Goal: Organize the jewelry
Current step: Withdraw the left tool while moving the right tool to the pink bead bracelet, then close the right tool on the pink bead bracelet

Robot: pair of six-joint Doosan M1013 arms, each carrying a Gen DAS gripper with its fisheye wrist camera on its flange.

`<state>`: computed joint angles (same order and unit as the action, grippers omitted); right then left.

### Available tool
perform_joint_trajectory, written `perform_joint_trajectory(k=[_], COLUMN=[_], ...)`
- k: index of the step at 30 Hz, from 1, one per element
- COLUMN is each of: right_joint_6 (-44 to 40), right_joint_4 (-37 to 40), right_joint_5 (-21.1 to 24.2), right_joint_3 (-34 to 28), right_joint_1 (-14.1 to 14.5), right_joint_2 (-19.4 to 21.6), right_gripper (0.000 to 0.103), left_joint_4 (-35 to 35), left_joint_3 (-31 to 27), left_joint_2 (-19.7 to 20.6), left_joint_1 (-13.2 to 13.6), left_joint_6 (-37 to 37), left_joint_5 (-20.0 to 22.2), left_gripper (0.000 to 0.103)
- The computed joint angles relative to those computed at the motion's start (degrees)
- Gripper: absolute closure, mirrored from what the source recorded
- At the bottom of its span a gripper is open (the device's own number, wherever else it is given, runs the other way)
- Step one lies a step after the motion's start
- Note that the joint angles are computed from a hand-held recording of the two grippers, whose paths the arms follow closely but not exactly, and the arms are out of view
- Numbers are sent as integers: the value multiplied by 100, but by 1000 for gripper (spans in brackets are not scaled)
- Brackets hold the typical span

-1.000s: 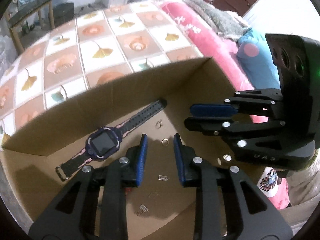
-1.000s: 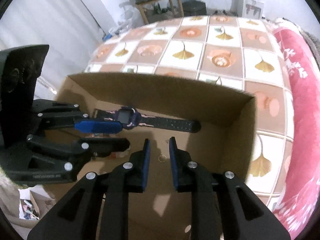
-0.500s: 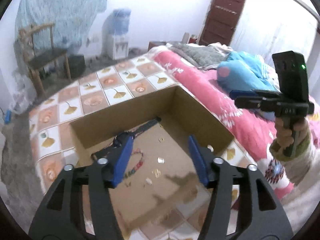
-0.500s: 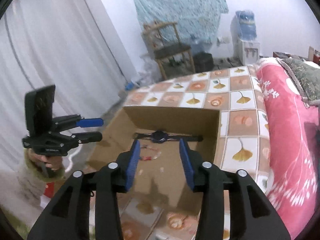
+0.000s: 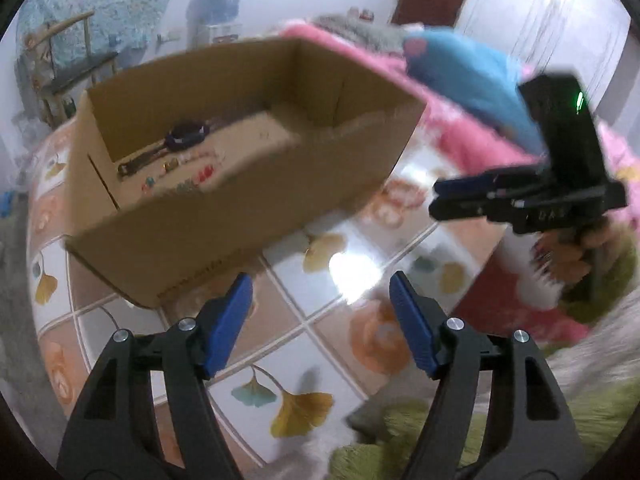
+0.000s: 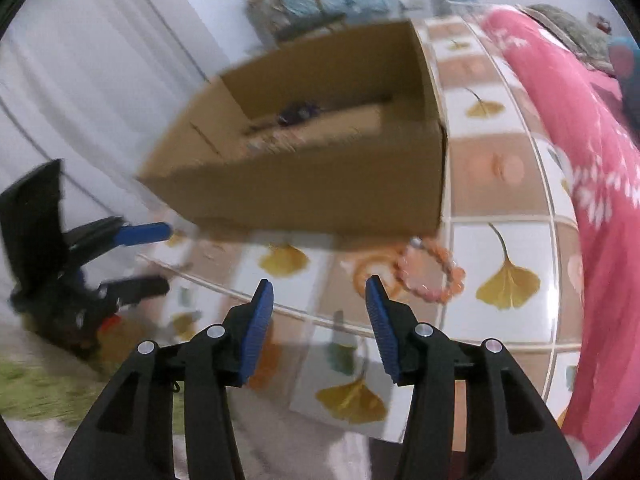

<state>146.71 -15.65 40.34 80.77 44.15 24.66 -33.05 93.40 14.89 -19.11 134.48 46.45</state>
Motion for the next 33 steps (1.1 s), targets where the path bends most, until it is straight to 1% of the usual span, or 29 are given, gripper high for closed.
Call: perform_joint_trajectory(k=[1,3,5,7,8,10,12,13,15,17,19,20,22,26,27,30,33], right_joint_6=[74,199,364,395,368,175,68,23,64,64,118,164,263,387,363,232,202], right_joint_4=[-175,-435,-719,-843,-866,-740,-634,-587,-735,-757,-739,-753,-727,-539,-540,-518,-498], right_joint_5=[148,380,593,733,802,820,859,850,871,861,808,808,772,410,379,496,511], right_joint_3=[-74,-165,-230,-303,-353,-402,-422,-431,-447,-454,-413,-394,-344,-187,-176,-270,-278], right_joint_1=[17,40,62,48,31,-27,-66,-68,-55,-65,-75,-80,-99,-171,-176,-178,-182], right_joint_2=[72,149,212,275,321,391,446,463,483,497,476,466,435,334,324,384,401], right_gripper=[56,62,66,69,73,76,83,84,87,93,95,97,97,97,97,97,97], left_joint_4=[89,299,247,396,490,608,580,532,564,624,612,596,577,683,728,823,955], left_joint_3=[46,87,132,180,206,242,237,220,193,195,144,113,65,14,7,-48,-56], left_joint_2=[26,72,81,98,104,101,121,146,173,194,252,285,335,392,403,455,487], left_joint_1=[-56,-135,-165,-245,-286,-358,-379,-379,-379,-395,-390,-387,-378,-404,-412,-415,-451], left_joint_6=[14,-49,22,16,7,-26,-11,7,-23,-86,-142,-164,-198,-317,-366,-463,-630], left_joint_5=[-131,-307,-420,-674,-807,-958,-982,-973,-974,-1032,-987,-964,-945,-1042,-1069,-1050,-1054], left_gripper=[36,36,37,37,38,41,43,46,48,52,55,58,59,63,63,68,74])
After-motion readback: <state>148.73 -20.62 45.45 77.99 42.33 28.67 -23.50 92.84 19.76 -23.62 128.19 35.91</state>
